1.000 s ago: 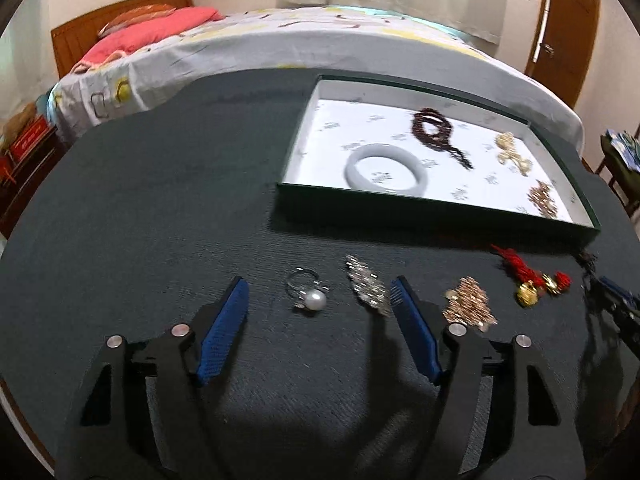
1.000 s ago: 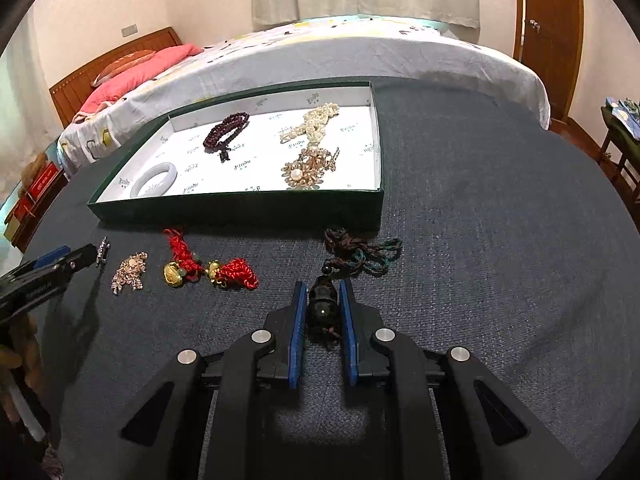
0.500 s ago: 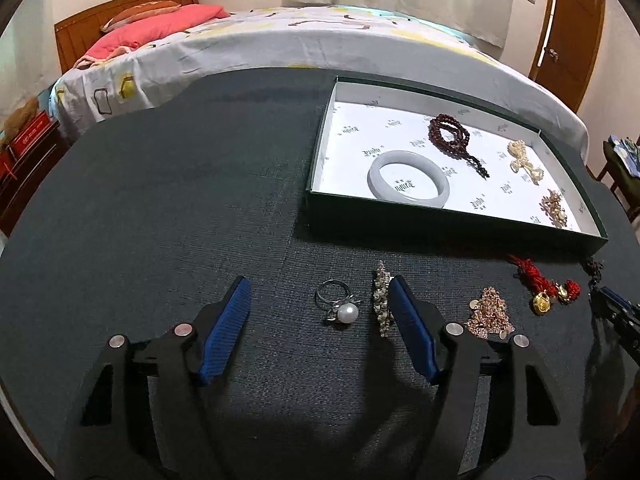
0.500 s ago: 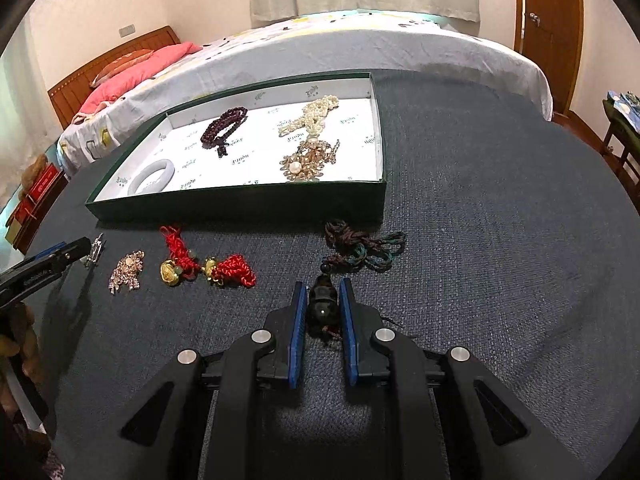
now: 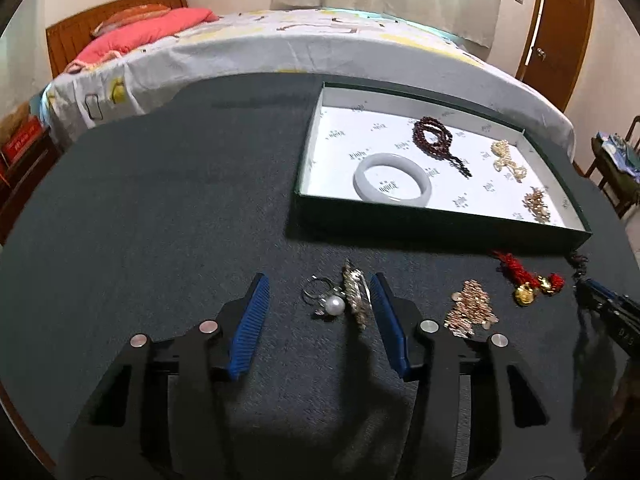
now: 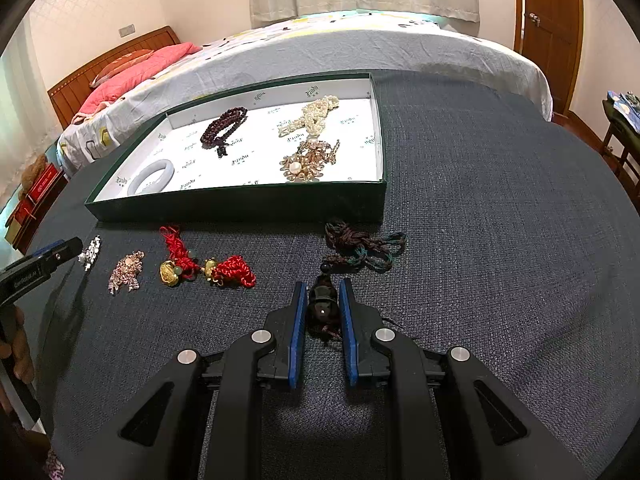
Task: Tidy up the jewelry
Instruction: 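Grasp the silver rhinestone brooch with the left tool while the right tool holds the black pendant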
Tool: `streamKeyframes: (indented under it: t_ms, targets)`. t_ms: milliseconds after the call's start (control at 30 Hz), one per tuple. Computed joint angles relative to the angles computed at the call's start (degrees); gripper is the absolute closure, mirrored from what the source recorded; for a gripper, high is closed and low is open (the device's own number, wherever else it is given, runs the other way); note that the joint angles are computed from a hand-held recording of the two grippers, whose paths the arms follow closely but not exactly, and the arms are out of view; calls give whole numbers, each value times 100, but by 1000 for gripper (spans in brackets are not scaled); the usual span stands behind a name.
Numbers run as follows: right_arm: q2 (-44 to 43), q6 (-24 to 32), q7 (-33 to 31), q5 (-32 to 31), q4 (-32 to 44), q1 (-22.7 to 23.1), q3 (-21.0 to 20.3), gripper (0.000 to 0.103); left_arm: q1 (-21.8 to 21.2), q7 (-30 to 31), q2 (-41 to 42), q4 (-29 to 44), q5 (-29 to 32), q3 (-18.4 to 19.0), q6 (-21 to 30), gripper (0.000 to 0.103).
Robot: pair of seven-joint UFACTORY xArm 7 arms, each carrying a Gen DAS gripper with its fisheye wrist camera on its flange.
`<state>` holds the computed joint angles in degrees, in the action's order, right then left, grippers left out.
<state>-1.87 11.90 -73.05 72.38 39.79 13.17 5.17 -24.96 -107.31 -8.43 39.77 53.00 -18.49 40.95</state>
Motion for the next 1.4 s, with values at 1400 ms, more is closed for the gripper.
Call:
streamKeyframes:
  t_ms: [1400]
  targets:
    - [-331,203,-281,434,21,23,-70,85,-333,-86,526,564,717,281,-382,90]
